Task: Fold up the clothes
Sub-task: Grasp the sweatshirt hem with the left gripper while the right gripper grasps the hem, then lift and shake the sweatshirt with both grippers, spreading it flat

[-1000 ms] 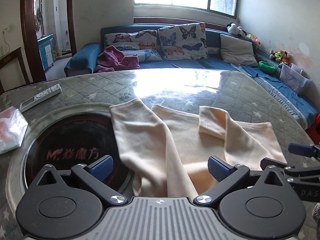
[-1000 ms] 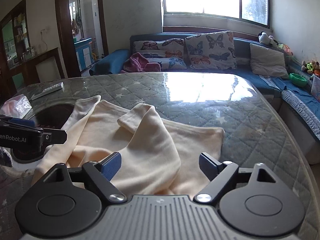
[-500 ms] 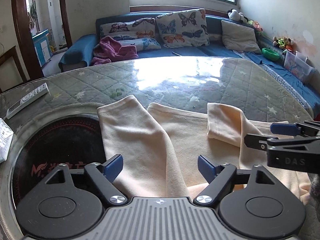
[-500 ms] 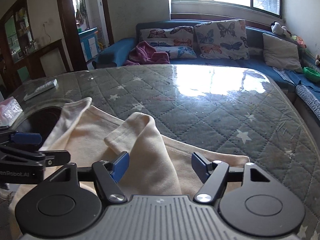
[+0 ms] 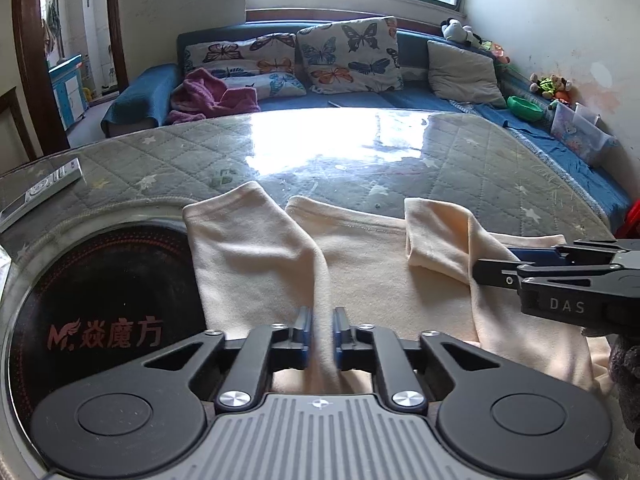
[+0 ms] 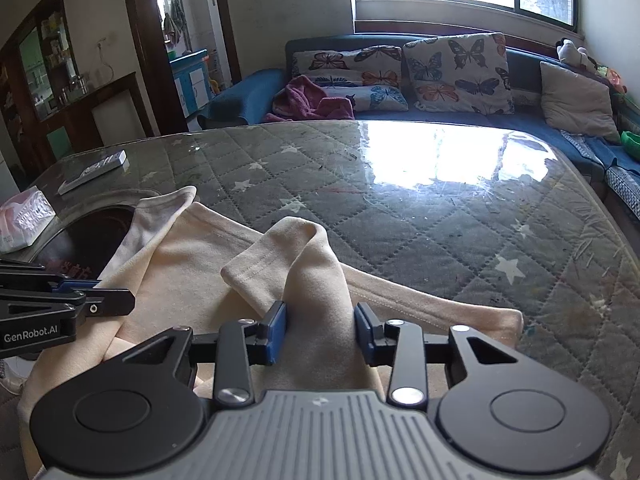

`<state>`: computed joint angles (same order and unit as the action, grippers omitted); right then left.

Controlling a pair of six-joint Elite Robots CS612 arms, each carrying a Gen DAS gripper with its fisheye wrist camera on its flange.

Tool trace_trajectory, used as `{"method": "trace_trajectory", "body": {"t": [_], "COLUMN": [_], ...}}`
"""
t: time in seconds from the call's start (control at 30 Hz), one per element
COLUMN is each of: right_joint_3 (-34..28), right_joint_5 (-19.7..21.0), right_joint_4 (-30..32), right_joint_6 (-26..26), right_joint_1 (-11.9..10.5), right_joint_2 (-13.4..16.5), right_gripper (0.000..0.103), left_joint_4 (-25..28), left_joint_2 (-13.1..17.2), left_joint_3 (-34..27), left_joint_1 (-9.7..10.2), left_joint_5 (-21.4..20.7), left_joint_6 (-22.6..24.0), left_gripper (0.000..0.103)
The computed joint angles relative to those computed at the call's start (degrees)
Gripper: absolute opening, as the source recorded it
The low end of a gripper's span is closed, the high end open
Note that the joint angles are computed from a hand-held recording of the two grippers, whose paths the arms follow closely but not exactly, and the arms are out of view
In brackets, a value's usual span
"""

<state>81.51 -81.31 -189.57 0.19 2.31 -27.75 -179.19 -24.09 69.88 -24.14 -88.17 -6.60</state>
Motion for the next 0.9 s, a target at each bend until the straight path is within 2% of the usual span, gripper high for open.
{"method": "trace_trajectory", "body": {"t": [0.1,0.17,0.23,0.3,0.4,0.67,0.77,0.9], "right_joint_3": [-0.5,-0.8,-0.7,-0.3,1.2,8.1,9.0,9.2], "right_joint_5": [1.1,1.5,1.8,2.0,0.3,-3.9,-3.5,-2.2], "right_joint_4": [0.1,0.0,-0.3,-1.1,-3.8,-12.7,-12.8,-11.7], "right_joint_6": [-0.5,-0.5,-0.8,-0.4,-0.6,-1.0,-1.4,-1.6], "right_joint_1": [-0.2,-0.3,-0.3,-0.3,-0.1,-0.4,-0.6,-0.7], "right_joint_2": [0.4,0.7,0.7,0.4,-0.3,-3.6,-4.1,-4.2], "right_gripper": [0.047,0.046,0.036,0.015,0.008,0.005,0.005,0.013], "left_joint_4": [0.5,0.8,0.6,-0.3,-2.7,-10.3,-14.3,-18.9], "left_joint_2": [0.1,0.1,0.2,0.0,-0.8,-4.0,-5.7,-7.8], "left_joint_3": [-0.4,-0.7,-0.6,-0.1,1.7,8.1,11.8,17.1], "left_joint_1": [0.18,0.27,0.29,0.40,0.61,1.08,1.17,1.35], "left_joint_5": [-0.8,-1.1,-1.1,-1.3,-1.3,-0.2,0.0,0.9], "left_joint_6": [-0.3,-0.3,0.1,-0.1,-1.0,-4.0,-5.3,-6.9], "left_gripper": [0.013,0.013,0.011,0.006,0.003,0.003,0.003,0.003]}}
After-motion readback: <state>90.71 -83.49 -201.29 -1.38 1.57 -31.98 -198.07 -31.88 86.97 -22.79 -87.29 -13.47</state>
